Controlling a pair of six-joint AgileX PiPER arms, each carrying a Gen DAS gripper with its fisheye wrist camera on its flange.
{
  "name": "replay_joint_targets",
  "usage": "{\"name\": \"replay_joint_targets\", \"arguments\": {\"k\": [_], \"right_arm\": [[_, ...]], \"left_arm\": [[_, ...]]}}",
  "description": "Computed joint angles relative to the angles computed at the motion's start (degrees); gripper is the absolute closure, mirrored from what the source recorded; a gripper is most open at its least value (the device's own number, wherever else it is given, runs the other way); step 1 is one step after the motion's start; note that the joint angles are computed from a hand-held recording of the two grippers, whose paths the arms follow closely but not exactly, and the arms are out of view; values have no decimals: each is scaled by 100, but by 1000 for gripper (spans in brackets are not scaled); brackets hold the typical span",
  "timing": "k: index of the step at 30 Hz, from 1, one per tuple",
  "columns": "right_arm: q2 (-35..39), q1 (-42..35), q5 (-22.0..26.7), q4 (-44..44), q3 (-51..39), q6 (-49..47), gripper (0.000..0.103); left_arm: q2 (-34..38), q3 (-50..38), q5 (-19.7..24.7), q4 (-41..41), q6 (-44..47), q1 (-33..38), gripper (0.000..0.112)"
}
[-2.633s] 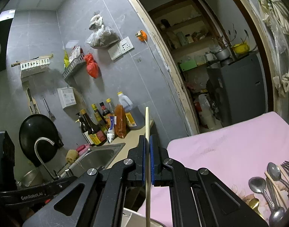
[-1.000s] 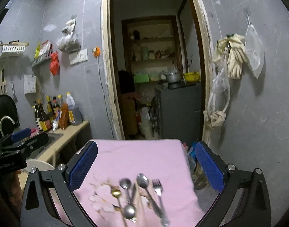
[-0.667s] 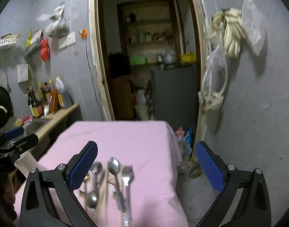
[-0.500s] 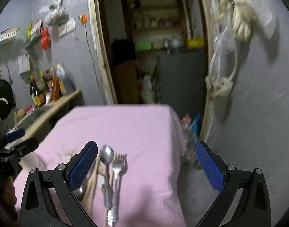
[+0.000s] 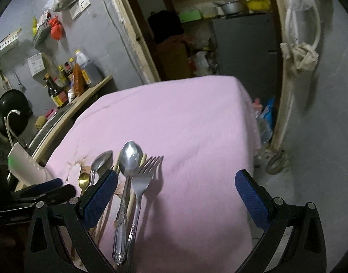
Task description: Organize utensils
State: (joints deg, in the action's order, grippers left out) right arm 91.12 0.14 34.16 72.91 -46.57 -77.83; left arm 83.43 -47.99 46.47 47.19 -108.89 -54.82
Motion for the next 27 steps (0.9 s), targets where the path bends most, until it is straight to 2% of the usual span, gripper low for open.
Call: {"name": "replay_joint_targets", "arguments": {"k": [1, 3, 8, 10, 11, 13, 15, 19, 22, 24, 25, 27], "right_arm": [[80, 24, 73, 50, -19, -53, 2], [206, -25, 297, 45, -104, -57, 2], [627, -150, 922, -113, -441, 8, 13], [772, -138, 1076, -195, -565, 55, 32], [836, -130, 1143, -215, -597, 52, 35], [915, -99, 1220, -205, -609, 1, 54], [995, -63, 1297, -252, -668, 15, 58], [1096, -66, 1381, -271, -719, 80, 68], [1168, -77, 1449, -307, -799, 118, 70], [1185, -64, 1466, -422, -872, 175, 71], [1193, -15, 1448, -491, -917, 221, 72], [1260, 43, 1481, -606, -1053, 316, 74]], "left_arm": [[31, 31, -126, -30, 25, 69, 27], [70, 88, -304, -37, 28, 145, 39], [236, 17, -402, -5, 247, 231, 45], [239, 25, -544, 16, 384, 321, 46], [231, 41, -617, 35, 415, 376, 49], [185, 86, -763, 65, 438, 490, 53], [127, 140, -896, 87, 427, 600, 61], [60, 211, -864, 14, 432, 664, 79], [-37, 312, -995, -49, 447, 760, 89], [-82, 375, -1209, -105, 463, 834, 98], [-110, 439, -1450, -188, 535, 919, 99], [-87, 444, -1646, -228, 620, 959, 99]]}}
